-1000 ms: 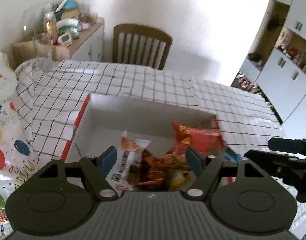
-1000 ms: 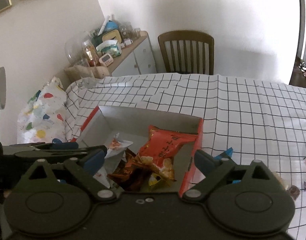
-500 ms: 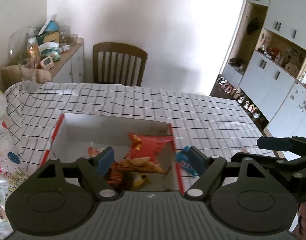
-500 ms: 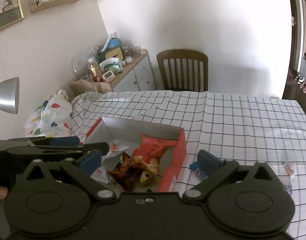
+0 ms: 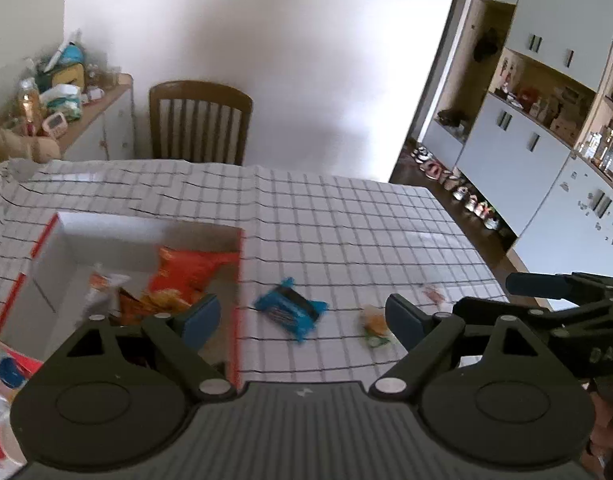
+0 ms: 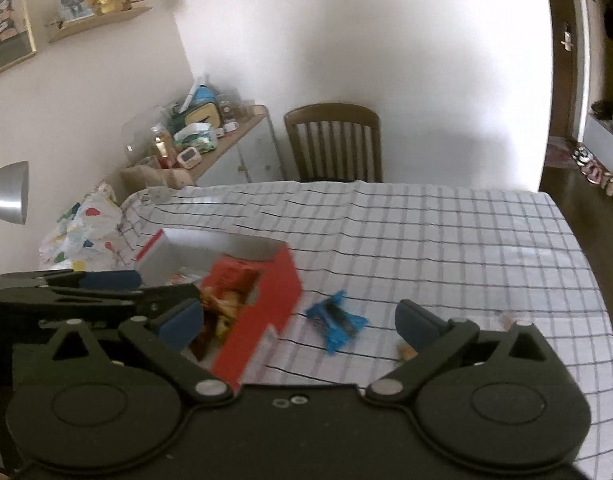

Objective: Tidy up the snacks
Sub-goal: 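Move both tools back to the snacks on the table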

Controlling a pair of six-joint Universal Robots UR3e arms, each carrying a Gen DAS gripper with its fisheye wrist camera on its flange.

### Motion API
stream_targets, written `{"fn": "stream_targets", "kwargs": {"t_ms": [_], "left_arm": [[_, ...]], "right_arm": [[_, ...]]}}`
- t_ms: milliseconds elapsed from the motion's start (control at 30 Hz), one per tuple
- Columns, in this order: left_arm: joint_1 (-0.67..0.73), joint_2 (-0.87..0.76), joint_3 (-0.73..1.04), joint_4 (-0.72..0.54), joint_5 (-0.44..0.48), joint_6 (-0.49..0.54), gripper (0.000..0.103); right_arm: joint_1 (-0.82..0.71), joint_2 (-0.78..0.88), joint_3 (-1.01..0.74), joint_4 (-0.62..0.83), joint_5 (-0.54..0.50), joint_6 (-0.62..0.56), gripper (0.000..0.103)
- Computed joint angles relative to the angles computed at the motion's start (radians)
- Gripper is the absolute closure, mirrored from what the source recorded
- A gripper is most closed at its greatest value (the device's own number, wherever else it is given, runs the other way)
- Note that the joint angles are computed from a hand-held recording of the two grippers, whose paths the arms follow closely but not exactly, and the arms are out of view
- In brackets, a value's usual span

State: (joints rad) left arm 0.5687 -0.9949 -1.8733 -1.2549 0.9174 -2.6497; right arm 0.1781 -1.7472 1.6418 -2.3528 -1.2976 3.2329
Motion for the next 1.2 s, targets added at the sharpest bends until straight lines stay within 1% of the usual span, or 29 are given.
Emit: {"fn": "stream_targets", "kwargs": {"t_ms": [200,267,300,333,400,533,667,767,867,1000,1133,1200], "left_arm": [[-0.209,-0.029,-0.096,0.214,0.121,-0.184,0.012],[-0.287,-0.053,-0.131,0.309,0.176,-0.255,0.010],[-0.321,-0.071,-0.145,0.351,0.199,-0.290,0.003],[-0.351,-0.090,-0.155,0.388,0.217,-0.322,0.000],[-0.398,-0.122,-0.168,0.444,0.236,-0.376,0.000],[-0.490,-0.208,-0.166,0.527,0.293,-0.450,0.000],[-0.588,-0.340,-0.127,0.615,0.384,-0.526,0.000],[-0.623,-0.441,-0.095,0.661,0.394,-0.558,0.000],[-0.675,-0.546,-0.042,0.690,0.447,-0.581,0.000],[-0.726,-0.671,0.034,0.709,0.505,-0.601,0.000],[-0.767,-0.796,0.129,0.702,0.573,-0.646,0.000],[-0.763,-0.839,0.161,0.695,0.566,-0.671,0.000]], "right_arm": [[-0.222,-0.156,0.144,0.082,0.113,-0.140,0.000],[-0.301,-0.203,0.189,0.108,0.155,-0.193,0.000],[-0.341,-0.226,0.213,0.120,0.174,-0.224,0.000],[-0.376,-0.248,0.236,0.127,0.189,-0.254,0.000],[-0.442,-0.283,0.280,0.142,0.223,-0.316,0.000],[-0.558,-0.346,0.356,0.188,0.287,-0.440,0.000],[-0.640,-0.377,0.415,0.203,0.321,-0.540,0.001],[-0.689,-0.378,0.450,0.196,0.339,-0.603,0.001],[-0.716,-0.348,0.465,0.185,0.344,-0.633,0.001],[-0.707,-0.276,0.493,0.092,0.309,-0.621,0.003],[-0.669,-0.154,0.504,-0.045,0.252,-0.567,0.007],[-0.645,-0.096,0.500,-0.098,0.223,-0.536,0.011]]}}
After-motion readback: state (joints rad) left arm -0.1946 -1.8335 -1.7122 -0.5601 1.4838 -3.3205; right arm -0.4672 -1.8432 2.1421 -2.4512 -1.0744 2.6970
